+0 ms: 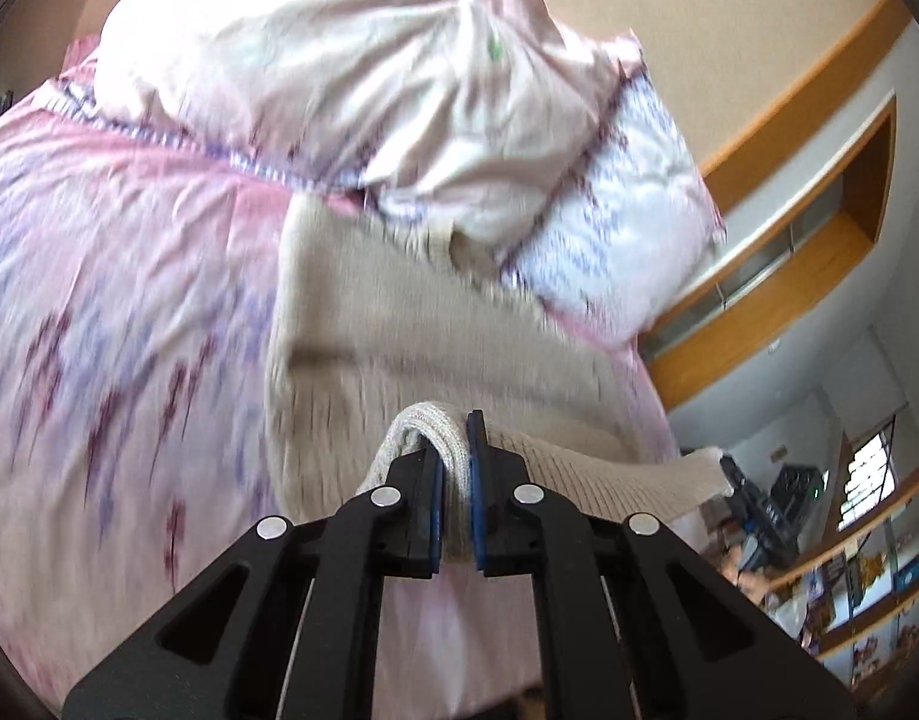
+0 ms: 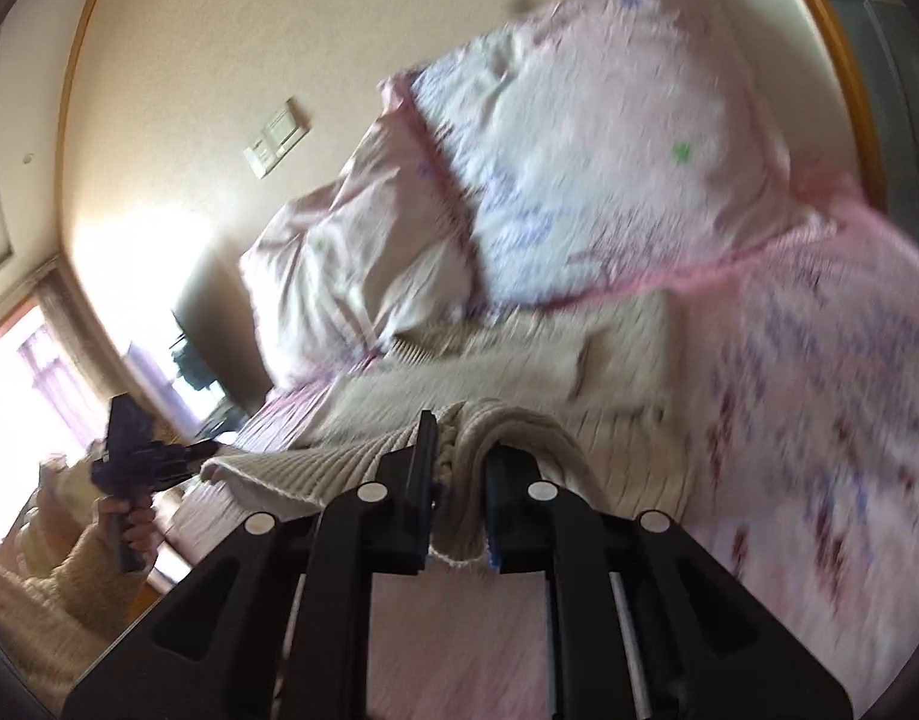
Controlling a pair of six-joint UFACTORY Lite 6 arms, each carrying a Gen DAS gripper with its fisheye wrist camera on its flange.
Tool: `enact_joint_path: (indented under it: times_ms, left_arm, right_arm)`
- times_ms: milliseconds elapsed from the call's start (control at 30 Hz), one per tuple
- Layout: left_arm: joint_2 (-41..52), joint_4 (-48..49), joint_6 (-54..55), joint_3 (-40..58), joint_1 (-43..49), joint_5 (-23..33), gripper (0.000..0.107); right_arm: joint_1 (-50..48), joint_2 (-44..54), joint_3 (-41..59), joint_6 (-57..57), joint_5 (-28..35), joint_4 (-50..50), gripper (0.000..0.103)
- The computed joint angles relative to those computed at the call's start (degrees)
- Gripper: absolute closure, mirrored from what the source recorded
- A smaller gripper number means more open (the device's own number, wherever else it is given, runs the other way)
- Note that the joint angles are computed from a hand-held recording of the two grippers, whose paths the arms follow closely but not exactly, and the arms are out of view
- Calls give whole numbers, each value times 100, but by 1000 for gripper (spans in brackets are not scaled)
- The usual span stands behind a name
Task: Fold small clothes
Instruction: 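Lower the folded hem onto the sweater and open both tools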
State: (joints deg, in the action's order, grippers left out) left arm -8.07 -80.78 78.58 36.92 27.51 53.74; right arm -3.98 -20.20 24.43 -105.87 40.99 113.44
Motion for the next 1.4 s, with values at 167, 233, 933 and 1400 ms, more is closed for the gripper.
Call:
enact_joint_path:
  times_ms: [167,233,933,1400]
  left_arm:
    - [1023,-524,-243,1356,-619,-486,101]
    - [1369,-620,-304,1889,-895,-794,101]
    - [5484,227,-2398,6417,-1960,-2215,101]
    - [6500,677,-3405,7560,-1943,-1623,72]
  right_arm:
    - [490,1202,959,-1079,-526,1528,90]
    - [706,1637,1368,-1518,-765,2145,90]
    - [1164,6002,6104,842,-2857,1383,90]
    - [1151,6004,6015,1239,-2943,1375,36]
